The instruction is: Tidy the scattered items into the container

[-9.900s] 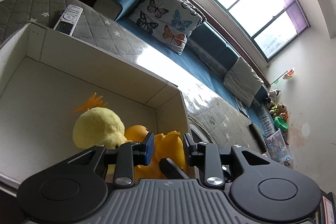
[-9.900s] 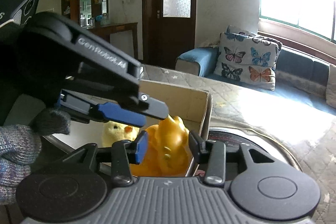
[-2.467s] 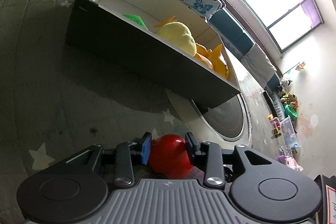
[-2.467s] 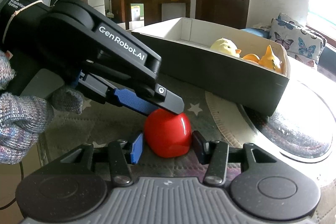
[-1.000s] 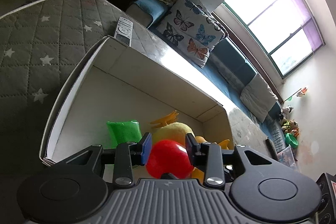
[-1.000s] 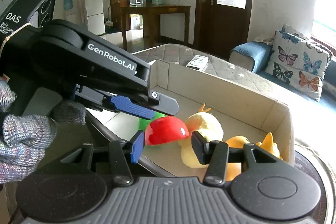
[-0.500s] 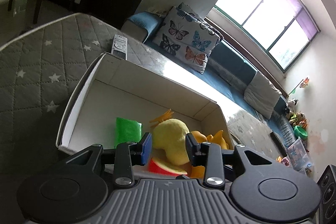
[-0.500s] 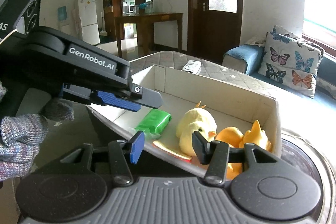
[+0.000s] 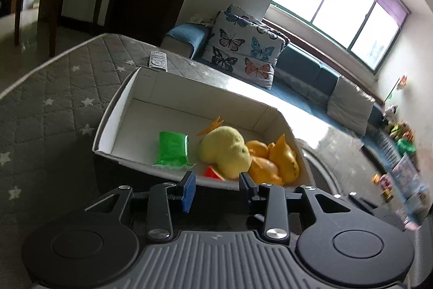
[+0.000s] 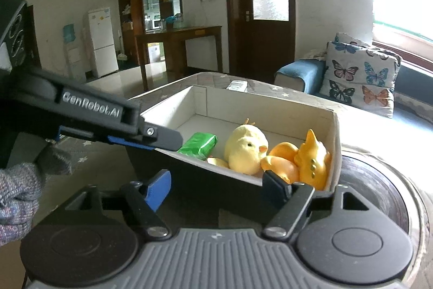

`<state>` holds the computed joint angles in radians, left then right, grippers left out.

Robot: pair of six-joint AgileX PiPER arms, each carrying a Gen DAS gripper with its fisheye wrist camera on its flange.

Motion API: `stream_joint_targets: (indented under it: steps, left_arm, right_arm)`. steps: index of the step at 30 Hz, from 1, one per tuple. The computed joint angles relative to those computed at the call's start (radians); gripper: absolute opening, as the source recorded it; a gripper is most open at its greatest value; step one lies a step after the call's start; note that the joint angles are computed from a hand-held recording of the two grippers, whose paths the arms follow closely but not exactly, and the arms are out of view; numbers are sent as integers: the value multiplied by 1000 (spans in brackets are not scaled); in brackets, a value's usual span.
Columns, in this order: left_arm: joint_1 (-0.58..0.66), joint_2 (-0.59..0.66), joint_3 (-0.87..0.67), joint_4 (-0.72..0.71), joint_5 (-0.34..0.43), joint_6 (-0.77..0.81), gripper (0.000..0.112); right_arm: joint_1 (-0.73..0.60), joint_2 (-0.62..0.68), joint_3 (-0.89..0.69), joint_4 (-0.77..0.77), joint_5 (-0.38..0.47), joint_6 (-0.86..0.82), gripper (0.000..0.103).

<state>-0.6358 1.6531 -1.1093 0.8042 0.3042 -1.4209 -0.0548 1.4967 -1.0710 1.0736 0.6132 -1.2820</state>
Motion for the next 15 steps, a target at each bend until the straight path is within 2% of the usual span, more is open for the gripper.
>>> stream_joint_targets:
  steps: [3, 7, 11, 15]
  left_arm:
    - [-25, -8, 18, 44, 24, -44, 38]
    - [-51, -12, 39, 80, 53, -86, 37]
    - [-87, 3, 39, 123, 118, -126, 37]
    - [-123, 1, 50, 187, 187, -184, 37]
  right_arm:
    - [-11, -24, 33, 24, -10, -15, 84]
    - [-17, -53, 68, 43, -24, -41, 97]
    - [-8, -77, 101, 63, -54, -73, 103]
    - [12, -101, 125, 52, -86, -75, 103]
